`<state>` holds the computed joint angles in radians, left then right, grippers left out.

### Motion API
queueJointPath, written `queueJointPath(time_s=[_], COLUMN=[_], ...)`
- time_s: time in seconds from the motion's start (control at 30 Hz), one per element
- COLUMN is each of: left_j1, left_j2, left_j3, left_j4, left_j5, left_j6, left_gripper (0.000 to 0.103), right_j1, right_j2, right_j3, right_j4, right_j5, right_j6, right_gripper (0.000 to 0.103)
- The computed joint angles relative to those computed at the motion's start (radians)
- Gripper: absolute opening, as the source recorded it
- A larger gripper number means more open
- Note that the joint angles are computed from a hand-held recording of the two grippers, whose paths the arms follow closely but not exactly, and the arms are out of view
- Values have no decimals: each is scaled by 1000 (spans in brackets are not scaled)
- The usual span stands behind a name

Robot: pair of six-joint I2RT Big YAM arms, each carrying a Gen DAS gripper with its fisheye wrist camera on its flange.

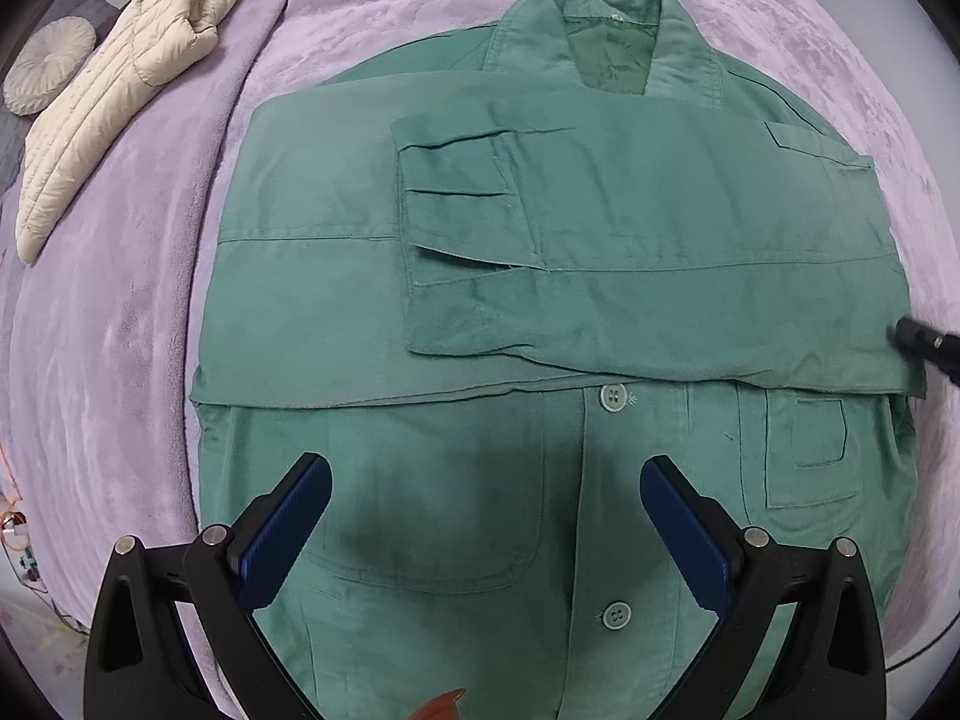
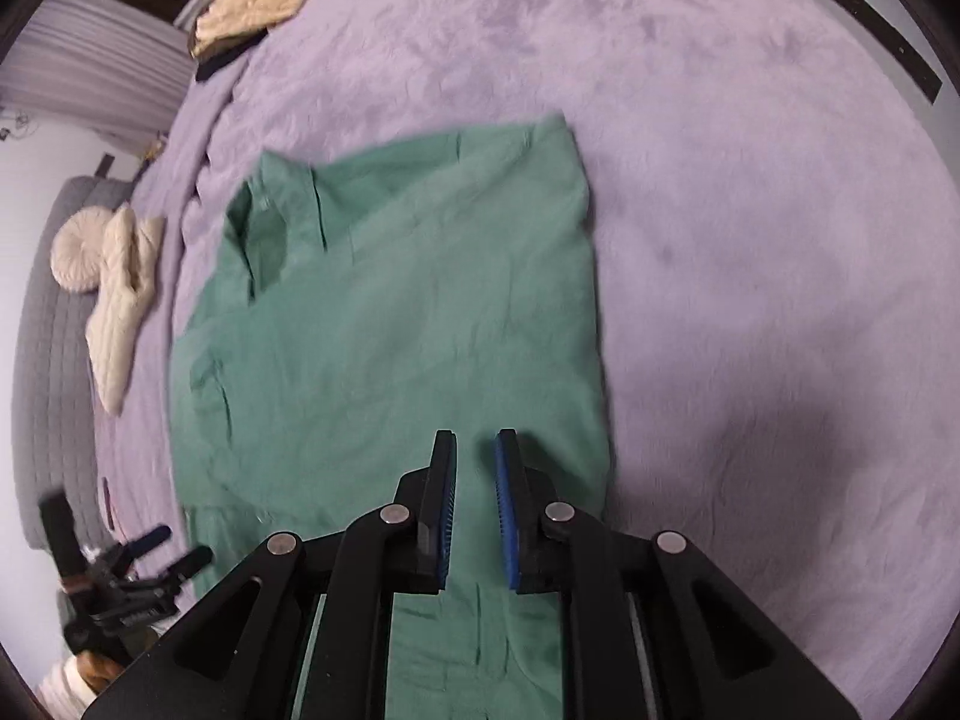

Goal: Fold small clothes

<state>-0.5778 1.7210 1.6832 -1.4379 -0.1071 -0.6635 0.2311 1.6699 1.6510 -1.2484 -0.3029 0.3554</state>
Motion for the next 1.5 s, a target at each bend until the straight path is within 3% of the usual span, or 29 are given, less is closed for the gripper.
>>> queueJointPath(time_s=[0.07, 0.13, 0.23, 0.27, 0.47, 0.67, 0.87, 0.93, 0.97, 1.0, 1.07, 1.3, 1.5], left_j1=[-12, -24, -37, -40, -66, -118, -160, -171, -175, -178, -183, -192, -202], left_j2=[5, 3, -4, -7, -36, -70, -126, -152, -164, -175, -199, -291, -438], left_j3=[7, 13, 22, 25, 33, 24, -29, -56, -69, -80, -101, -216, -415], left_j4=[-6, -12, -25, -30, -55, -88, -95, -95, -97, -99, -99, -53, 18], left_j5=[8, 1, -4, -5, -31, -49, -64, -65, -65, -66, -73, -76, -27], left_j6=[-4, -1, -5, -10, -38, -112, -224, -260, -276, -287, -298, -280, -282], left_gripper=[103, 103, 103, 103, 103, 103, 103, 103, 103, 103, 103, 103, 103], right_j1=[-13, -32, -35, -38, -54, -27, 28, 50, 60, 70, 86, 157, 272], right_j2=[-29, -60, -86, -93, -172, -242, -242, -239, -239, -240, -256, -319, -416], right_j3=[-84, -119, -104, -103, -140, -203, -221, -214, -208, -202, -201, -263, -390], right_j4=[31, 64, 16, -1, -35, -43, -73, -88, -95, -100, -89, -35, 32], right_j5=[2, -23, 23, 30, -49, -136, -183, -176, -165, -152, -140, -89, -44], right_j6=[19, 62, 47, 47, 68, 85, 49, 29, 25, 26, 33, 130, 307], right_gripper=[0, 0, 0, 6, 7, 7, 7, 13, 25, 47, 62, 62, 66])
